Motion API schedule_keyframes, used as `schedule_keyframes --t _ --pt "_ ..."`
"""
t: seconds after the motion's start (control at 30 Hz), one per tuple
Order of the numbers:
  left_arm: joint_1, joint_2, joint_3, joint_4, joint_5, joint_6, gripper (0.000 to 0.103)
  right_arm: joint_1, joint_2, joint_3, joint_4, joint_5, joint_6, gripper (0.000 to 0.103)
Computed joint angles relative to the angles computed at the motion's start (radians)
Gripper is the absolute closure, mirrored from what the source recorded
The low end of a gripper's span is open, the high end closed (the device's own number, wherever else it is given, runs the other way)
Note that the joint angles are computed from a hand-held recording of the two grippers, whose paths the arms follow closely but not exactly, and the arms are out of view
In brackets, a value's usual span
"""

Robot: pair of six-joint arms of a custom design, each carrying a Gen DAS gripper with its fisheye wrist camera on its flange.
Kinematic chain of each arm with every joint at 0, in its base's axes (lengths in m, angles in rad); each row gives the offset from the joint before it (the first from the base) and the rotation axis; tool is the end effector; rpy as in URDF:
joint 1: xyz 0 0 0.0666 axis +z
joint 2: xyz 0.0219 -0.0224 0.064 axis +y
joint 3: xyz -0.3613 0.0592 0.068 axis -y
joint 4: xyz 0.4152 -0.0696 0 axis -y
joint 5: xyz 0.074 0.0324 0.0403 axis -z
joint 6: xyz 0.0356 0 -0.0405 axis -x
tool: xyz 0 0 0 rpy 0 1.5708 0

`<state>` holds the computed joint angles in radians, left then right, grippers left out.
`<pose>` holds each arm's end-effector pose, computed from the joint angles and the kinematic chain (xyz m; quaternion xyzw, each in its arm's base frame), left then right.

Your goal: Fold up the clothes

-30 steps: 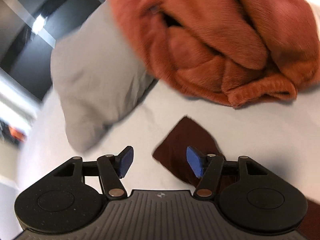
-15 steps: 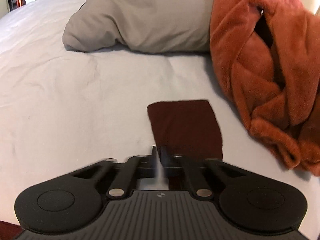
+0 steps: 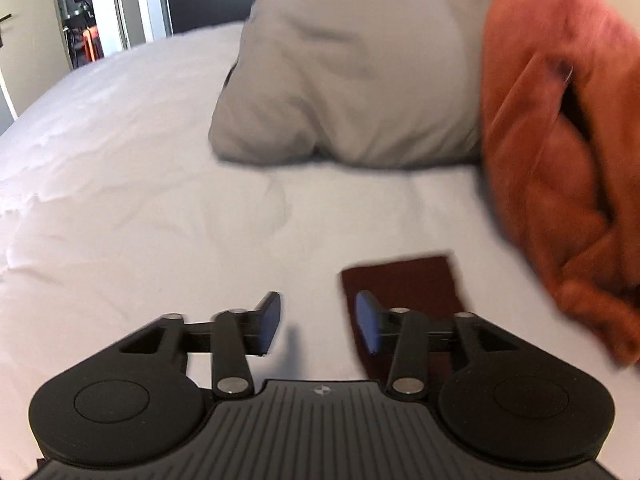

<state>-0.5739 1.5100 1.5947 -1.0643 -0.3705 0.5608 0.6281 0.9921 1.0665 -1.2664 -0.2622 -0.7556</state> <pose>0.4612 -0.2833 0.4414 -0.0475 0.9406 -0.0053 0.3362 0.2660 0.2041 0.4004 0.0375 0.9733 0.2179 0.0618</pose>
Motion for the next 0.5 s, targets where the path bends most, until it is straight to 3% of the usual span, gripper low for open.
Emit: schedule_keyframes --t 0.07,0.27,0.33,0.4,0.43,0.5 --pt "-0.012 0.024 0.047 -0.032 0.098 -0.025 0.078 0.001 -0.002 -0.001 -0.001 0.003 0.002 0.096" --pt "-0.076 0.158 0.203 -0.212 0.221 -0.014 0.078 0.003 0.004 -0.003 0.011 0.003 -0.005 0.096" --pt "-0.087 0.194 0.234 -0.249 0.217 -0.018 0.081 -0.002 -0.001 -0.007 0.014 -0.005 -0.006 0.096" --pt "-0.097 0.216 0.247 -0.278 0.193 -0.02 0.092 -0.006 -0.002 -0.011 0.02 -0.011 -0.001 0.096" --pt "-0.098 0.215 0.241 -0.27 0.186 -0.019 0.1 -0.008 -0.001 -0.012 0.024 -0.013 0.0 0.096" --pt "-0.101 0.2 0.22 -0.223 0.18 -0.03 0.103 -0.009 0.004 -0.016 0.036 -0.019 -0.002 0.096"
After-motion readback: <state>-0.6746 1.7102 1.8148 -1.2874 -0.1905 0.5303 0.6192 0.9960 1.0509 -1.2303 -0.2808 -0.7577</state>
